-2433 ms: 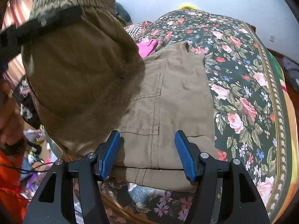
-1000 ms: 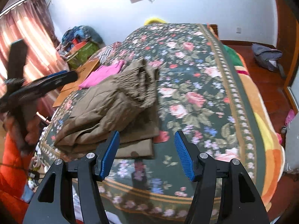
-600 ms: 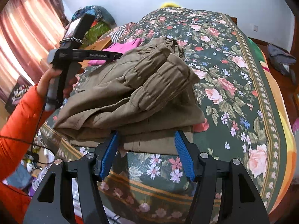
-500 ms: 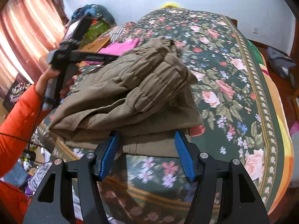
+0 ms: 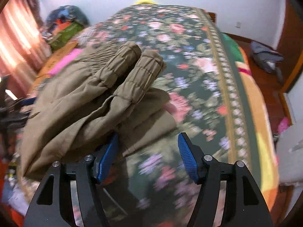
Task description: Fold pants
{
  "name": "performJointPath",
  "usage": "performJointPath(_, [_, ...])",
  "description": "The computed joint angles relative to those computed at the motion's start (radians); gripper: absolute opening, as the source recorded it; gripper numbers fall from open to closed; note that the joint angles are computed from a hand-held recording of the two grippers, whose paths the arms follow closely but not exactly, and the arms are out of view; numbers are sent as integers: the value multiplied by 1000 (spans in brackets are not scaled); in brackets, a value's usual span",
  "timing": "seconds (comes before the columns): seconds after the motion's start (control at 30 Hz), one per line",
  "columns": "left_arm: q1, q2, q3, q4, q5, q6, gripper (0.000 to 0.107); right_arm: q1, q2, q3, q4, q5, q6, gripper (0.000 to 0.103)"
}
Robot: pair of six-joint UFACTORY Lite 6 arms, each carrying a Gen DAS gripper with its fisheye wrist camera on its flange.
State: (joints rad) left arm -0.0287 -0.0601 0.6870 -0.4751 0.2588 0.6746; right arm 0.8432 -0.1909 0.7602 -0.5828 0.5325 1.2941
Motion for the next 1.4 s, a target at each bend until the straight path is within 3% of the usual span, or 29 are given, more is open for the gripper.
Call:
performJointPath(0.1, [0,-40,12,19,-5,-27,86,-36,-29,-4,-2,31,-2,60])
performJointPath(0.23, [6,-2,124,-148,34,124,81,-9,-128,-31,-58,102,78,62])
performJointPath(0.37, [-7,159,293,-225,64,160,79,40,-253,-66,-97,172,187,62])
performJointPath(0.47, [-6,349,462,-296,160,182,79,73,-305,-61,-132,208,251,62])
performJointPath(0.53, [-13,452,545,-316,212,172,79,71,-311,-52,-132,191,253,62])
performJointPath(0.6, [-27,511,582,-305,204,141,76,35,-280,-44,-117,125,224,62])
performJointPath(0.67, [-24,555,605,-354,216,158,68,6,-226,-35,-91,55,195,62])
performJointPath(0.8, [4,591,632,-453,245,220,26,-41,-110,-38,-17,-103,129,62])
performJointPath(0.83, [12,598,638,-467,259,231,22,-46,-87,-41,-18,-135,130,62])
performJointPath(0.97, [9,566,603,-445,233,246,12,-54,-27,-42,-62,-211,173,62])
performJointPath(1.13, [28,440,449,-457,193,303,10,-42,-29,-61,-82,-254,186,45])
performJointPath(1.4, [143,87,87,-381,197,318,10,65,-38,-17,-63,-183,159,40])
